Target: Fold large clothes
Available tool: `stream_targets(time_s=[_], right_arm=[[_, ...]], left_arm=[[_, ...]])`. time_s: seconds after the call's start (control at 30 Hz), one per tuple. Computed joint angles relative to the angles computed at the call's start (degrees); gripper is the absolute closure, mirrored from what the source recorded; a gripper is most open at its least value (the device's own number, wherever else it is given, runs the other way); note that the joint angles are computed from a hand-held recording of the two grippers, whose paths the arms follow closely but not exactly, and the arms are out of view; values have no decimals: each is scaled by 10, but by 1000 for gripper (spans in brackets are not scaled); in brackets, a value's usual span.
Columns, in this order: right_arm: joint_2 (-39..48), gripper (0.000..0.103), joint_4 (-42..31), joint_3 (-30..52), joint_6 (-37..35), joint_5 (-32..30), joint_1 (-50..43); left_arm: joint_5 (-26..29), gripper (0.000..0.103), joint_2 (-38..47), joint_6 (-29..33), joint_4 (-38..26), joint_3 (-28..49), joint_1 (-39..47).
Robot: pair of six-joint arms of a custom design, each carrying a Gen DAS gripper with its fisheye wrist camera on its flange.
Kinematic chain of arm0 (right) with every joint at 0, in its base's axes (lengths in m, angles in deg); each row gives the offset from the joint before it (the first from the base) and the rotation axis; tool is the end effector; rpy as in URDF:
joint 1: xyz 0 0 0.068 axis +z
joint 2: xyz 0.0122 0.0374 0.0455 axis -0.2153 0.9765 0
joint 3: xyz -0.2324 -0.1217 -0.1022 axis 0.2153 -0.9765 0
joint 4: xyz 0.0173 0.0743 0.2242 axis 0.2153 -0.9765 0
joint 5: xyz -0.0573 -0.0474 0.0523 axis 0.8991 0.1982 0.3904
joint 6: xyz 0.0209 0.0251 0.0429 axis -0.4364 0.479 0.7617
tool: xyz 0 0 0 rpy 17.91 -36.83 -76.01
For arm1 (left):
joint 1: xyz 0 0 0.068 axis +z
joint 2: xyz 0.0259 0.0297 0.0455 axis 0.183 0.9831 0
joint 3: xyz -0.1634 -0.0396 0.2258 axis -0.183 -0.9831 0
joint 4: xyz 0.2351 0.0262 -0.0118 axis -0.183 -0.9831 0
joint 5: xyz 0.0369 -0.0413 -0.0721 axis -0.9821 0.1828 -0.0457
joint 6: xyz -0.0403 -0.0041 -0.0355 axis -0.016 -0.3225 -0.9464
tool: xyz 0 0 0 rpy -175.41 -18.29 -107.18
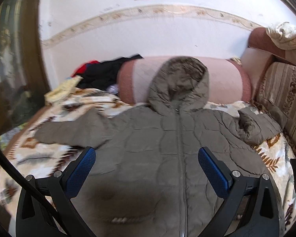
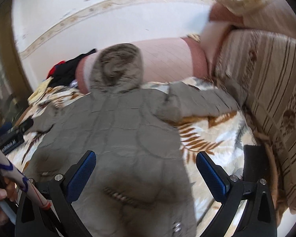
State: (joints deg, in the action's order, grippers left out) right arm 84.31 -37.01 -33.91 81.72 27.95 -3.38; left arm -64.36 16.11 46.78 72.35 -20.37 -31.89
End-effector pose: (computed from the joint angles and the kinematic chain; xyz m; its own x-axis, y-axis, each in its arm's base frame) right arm 0.1535 0.0284 0.1467 -0.6861 0.0035 -0.7275 -0.1599 0.9748 0.1555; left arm 0.1440 -0.0972 0.1516 -0.5440 -0.0820 -0.8351 -0.2410 0.9686 0.0618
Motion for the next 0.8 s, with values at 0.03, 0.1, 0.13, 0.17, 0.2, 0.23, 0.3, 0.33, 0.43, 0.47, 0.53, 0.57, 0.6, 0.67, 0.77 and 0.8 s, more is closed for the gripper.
stream_targets(time_s=[0.03, 0.1, 0.13, 0.17, 0.2, 0.23, 0.3, 0.33, 0.43, 0.47, 0.53, 0.57, 0.6, 0.67, 0.77, 0.8], right_arm=[[45, 0, 26, 8, -17, -28, -46], [141, 0, 64, 39, -46, -86, -141], [194, 1, 76, 64, -60, -111, -189], [231, 1, 79, 89, -68, -118, -217], [269, 3, 81, 116, -75, -126, -240], [316, 5, 78, 157, -80, -141, -272], [379, 12, 48, 234, -73, -147, -305], [416, 14, 37, 280, -60, -152, -323], [503, 22, 18, 389, -32, -135, -340], [528, 28, 20, 419, -25, -126, -342], [589, 34, -4, 496, -7, -104, -339], [614, 36, -10, 526, 3, -103, -341], [640, 36, -17, 560, 13, -100, -342], [681, 36, -25, 611, 30, -72, -338], [732, 36, -37, 679, 44, -63, -339], [748, 36, -48, 704, 44, -54, -339]], left_arm=[[32, 0, 36, 37, 75, -18, 33], [99, 0, 127, 90, 225, -54, 96], [128, 0, 164, 103, 264, -59, 120], [149, 0, 184, 112, 277, -57, 137], [184, 0, 203, 130, 277, -45, 168], [195, 0, 210, 135, 287, -45, 177], [203, 0, 219, 153, 323, -53, 202], [204, 0, 220, 155, 328, -56, 208], [234, 0, 224, 161, 342, -61, 238], [241, 0, 226, 163, 343, -61, 244], [248, 0, 226, 164, 338, -59, 251], [251, 0, 229, 165, 341, -59, 255], [255, 0, 229, 165, 342, -60, 258], [260, 0, 236, 165, 347, -59, 263], [273, 0, 253, 165, 356, -56, 275], [272, 0, 259, 165, 357, -53, 277]])
